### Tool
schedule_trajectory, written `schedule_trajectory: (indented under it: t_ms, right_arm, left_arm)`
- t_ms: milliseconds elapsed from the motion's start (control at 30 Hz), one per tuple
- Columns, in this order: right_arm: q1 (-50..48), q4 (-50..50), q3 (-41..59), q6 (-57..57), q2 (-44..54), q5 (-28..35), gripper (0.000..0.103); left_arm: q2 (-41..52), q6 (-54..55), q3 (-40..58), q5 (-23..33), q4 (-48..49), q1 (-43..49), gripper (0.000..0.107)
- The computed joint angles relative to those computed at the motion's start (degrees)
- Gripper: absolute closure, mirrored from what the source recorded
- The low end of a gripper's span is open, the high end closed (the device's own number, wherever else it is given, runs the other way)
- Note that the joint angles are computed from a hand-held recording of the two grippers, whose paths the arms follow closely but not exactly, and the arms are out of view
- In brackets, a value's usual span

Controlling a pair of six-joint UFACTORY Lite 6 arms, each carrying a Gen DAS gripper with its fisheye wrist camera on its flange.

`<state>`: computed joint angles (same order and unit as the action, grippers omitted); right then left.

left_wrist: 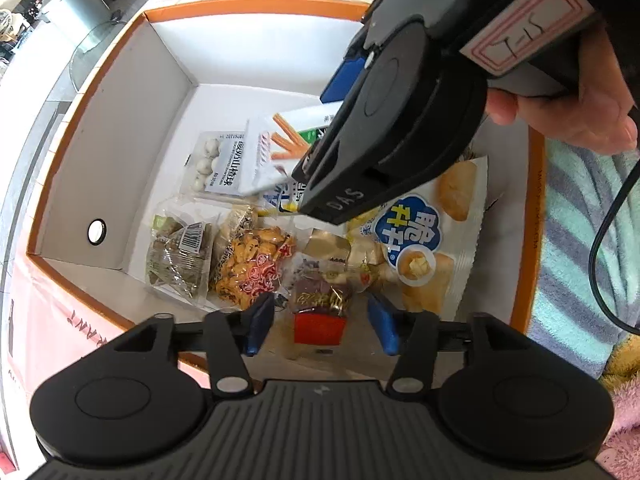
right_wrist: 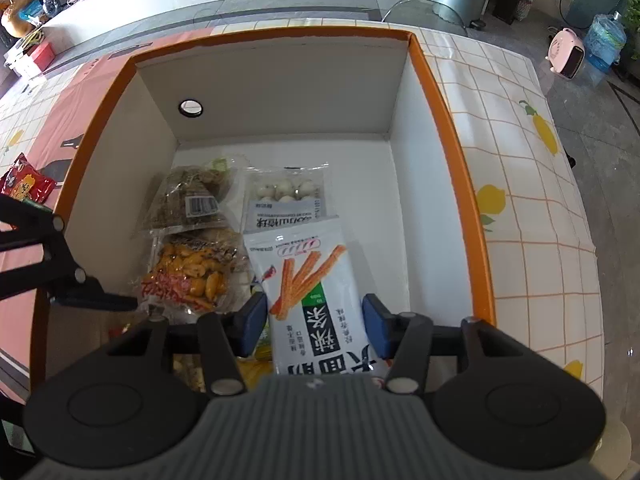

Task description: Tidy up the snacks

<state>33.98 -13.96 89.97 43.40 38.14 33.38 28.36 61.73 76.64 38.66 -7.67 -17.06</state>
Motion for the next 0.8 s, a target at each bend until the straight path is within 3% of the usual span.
schedule_trajectory:
  t_ms: [200, 667, 800]
  right_arm:
    - [1.26, -1.25, -0.58, 2.04, -2.85, 1.54, 0.039]
    - [7.46, -8.93, -6.01, 13.24, -14.66, 6.46, 0.037]
    - [9.4, -10.75, -9.37, 17.21, -18.96, 6.85, 0.033]
  left_arm:
    - [-5.05, 2.66, -3.4, -0.06, -4.32, 1.12, 0.033]
    - [-22.01, 5.31, -15.59, -2.64, -8.72, 3.32, 0.024]
    - [-25.47, 8.13, -16.57, -0.1, -15.02, 6.85, 0.022]
